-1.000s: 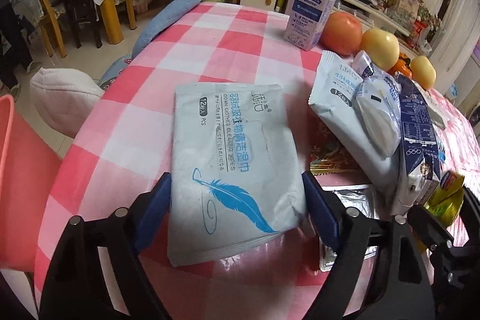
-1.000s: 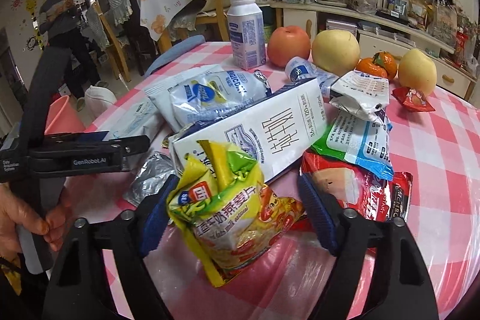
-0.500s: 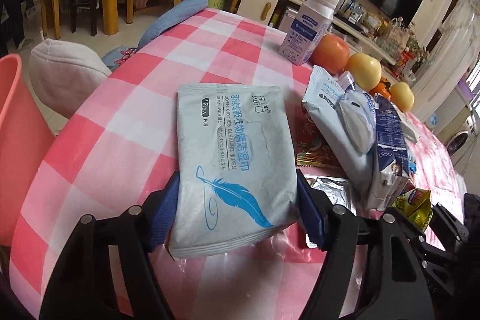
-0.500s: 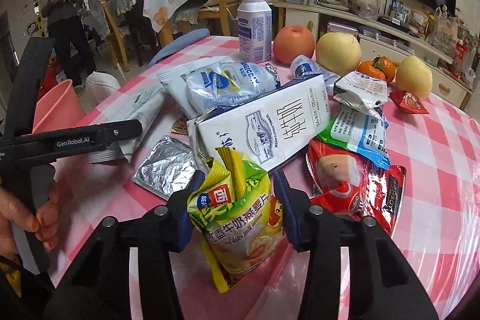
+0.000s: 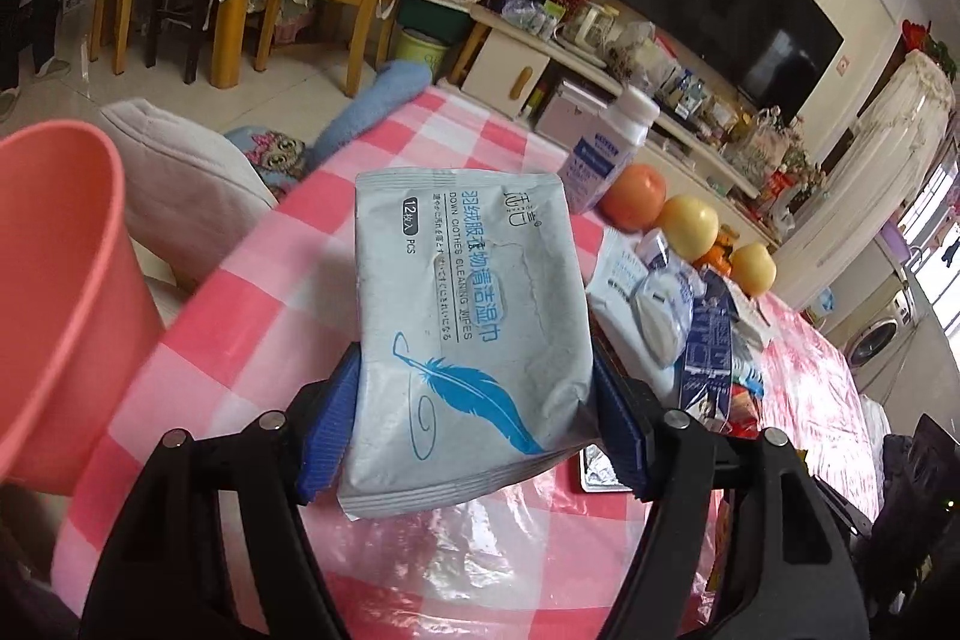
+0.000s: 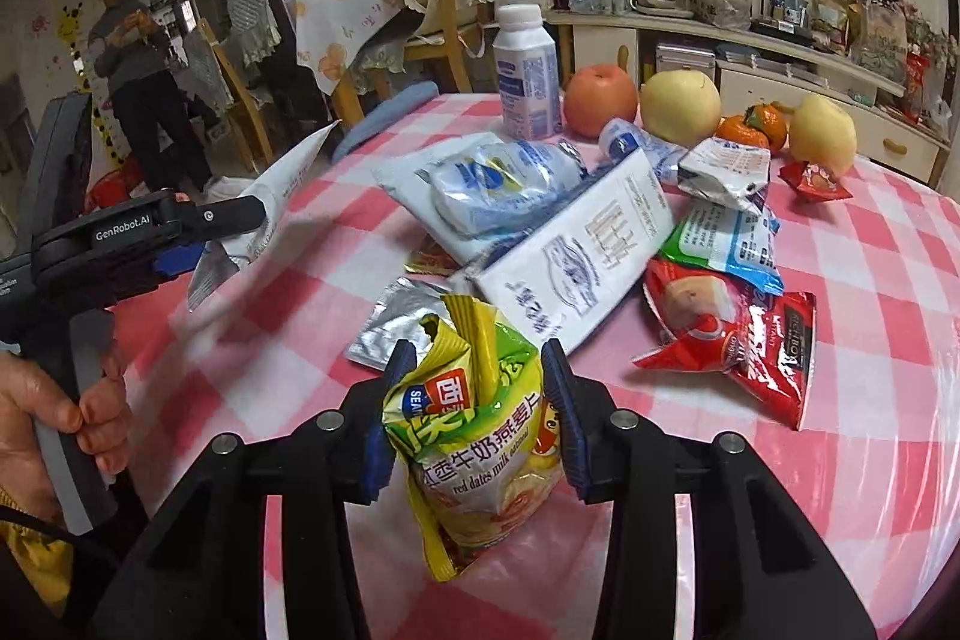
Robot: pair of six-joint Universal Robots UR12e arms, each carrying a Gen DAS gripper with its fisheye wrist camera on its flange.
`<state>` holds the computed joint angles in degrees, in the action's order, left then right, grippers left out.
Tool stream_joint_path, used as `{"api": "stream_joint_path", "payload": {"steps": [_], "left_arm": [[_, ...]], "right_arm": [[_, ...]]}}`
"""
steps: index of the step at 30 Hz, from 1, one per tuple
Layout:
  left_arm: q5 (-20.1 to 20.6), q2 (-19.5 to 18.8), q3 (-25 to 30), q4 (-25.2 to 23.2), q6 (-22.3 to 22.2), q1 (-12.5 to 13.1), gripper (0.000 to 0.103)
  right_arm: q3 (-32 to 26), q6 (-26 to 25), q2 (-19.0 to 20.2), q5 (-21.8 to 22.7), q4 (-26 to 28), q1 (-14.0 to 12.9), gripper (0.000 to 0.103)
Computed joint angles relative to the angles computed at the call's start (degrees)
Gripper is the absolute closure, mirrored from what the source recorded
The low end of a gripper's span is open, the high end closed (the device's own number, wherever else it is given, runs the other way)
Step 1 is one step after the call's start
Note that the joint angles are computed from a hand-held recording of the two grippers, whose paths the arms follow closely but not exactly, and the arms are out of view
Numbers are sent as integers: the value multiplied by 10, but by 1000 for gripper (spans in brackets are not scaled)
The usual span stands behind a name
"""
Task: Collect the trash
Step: 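Drop the yellow bag into the pink bucket with the right tool while the left moves over it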
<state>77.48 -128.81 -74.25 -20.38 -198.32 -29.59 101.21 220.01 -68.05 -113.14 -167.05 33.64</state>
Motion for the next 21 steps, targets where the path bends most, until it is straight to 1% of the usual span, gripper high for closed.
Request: {"api": "stream_joint_path", "payload": {"steps": [4, 5, 8, 9, 11, 14, 17, 21], "left_arm": [[15, 14, -15, 32, -7, 7, 31], [22, 18, -19, 41, -9, 9, 31], [52, 27, -28, 61, -11, 15, 31], [67, 32, -32, 69, -12, 18, 31], [82, 39, -39, 75, -17, 25, 31], [107, 49, -51, 78, -33, 40, 31], [125, 56, -61, 77, -56, 53, 31], [152, 64, -72, 66, -87, 74, 31]], "right_arm": [[-17, 0, 4, 8, -14, 5, 58], [-24, 0, 7, 17, -16, 6, 58], [-45, 1, 17, 37, -26, 7, 58], [-59, -3, 24, 45, -31, 8, 58], [-83, -13, 37, 58, -38, 10, 58], [-135, -40, 64, 79, -44, 15, 58], [-205, -72, 102, 115, -41, 19, 58], [-296, -100, 151, 155, -28, 21, 58]]}}
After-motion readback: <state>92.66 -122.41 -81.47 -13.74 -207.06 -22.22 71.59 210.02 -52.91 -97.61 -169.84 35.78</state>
